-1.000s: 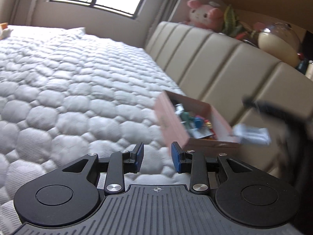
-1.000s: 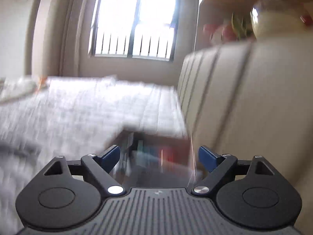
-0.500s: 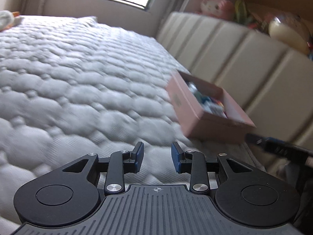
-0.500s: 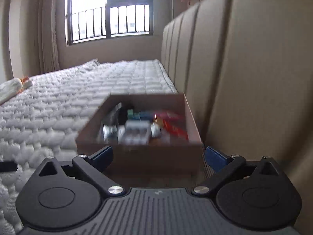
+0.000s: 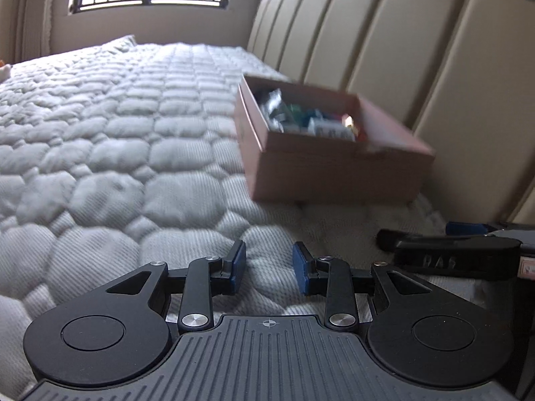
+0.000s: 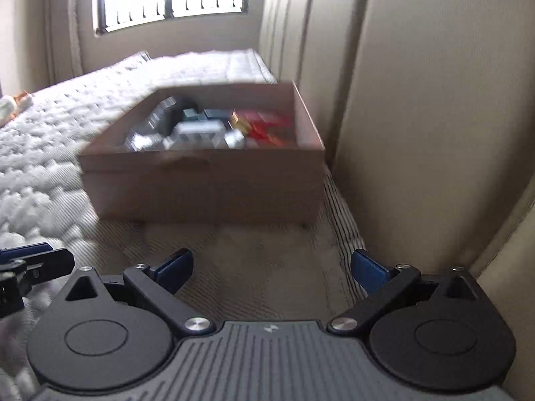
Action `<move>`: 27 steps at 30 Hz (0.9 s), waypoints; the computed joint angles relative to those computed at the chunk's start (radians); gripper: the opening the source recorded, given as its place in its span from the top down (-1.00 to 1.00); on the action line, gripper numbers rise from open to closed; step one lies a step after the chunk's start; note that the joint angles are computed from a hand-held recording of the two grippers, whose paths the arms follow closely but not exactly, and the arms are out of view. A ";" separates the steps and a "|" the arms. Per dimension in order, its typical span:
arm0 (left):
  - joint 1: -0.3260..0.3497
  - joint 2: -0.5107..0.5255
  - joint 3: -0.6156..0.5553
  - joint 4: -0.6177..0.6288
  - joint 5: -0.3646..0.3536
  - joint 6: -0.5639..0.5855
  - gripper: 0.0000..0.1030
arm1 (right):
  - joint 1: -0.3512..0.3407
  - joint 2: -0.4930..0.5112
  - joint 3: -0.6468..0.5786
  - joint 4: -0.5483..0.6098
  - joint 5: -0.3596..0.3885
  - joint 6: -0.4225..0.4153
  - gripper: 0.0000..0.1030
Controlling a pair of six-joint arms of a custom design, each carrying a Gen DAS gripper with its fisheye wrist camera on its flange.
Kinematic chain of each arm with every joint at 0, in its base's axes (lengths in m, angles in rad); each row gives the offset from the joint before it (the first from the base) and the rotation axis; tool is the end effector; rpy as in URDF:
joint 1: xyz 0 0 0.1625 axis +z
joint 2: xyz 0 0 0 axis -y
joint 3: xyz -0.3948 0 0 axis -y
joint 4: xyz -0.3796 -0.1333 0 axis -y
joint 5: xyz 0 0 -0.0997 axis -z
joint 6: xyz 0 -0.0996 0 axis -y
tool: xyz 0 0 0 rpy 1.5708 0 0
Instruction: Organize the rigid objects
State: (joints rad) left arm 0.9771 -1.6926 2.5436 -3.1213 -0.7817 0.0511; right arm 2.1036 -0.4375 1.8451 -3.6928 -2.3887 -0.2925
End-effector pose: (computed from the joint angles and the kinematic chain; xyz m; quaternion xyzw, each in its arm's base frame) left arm -0.0120 -0.3825 0.2794 0.1499 0.8643 -0.4015 0.2631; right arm 0.3261 -0.4337 -0.0309 0.2174 -0.8432 0.3632 0.3314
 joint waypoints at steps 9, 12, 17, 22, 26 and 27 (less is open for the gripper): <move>-0.024 0.076 0.030 -0.136 0.063 0.077 0.34 | -0.004 0.066 0.016 -0.154 0.002 -0.069 -1.00; -0.049 0.116 0.032 -0.163 0.116 0.102 0.34 | 0.001 0.078 0.016 -0.190 -0.005 -0.094 -1.00; -0.064 0.143 0.037 -0.194 0.149 0.126 0.34 | 0.002 0.066 0.021 -0.181 -0.007 -0.093 -1.00; -0.050 0.140 0.028 -0.184 0.131 0.119 0.34 | 0.000 0.070 0.017 -0.185 -0.002 -0.100 -1.00; -0.037 0.131 0.022 -0.175 0.110 0.103 0.32 | -0.004 0.075 0.019 -0.201 0.004 -0.098 -1.00; -0.037 0.132 0.020 -0.173 0.111 0.101 0.32 | -0.004 0.074 0.021 -0.200 0.005 -0.097 -1.00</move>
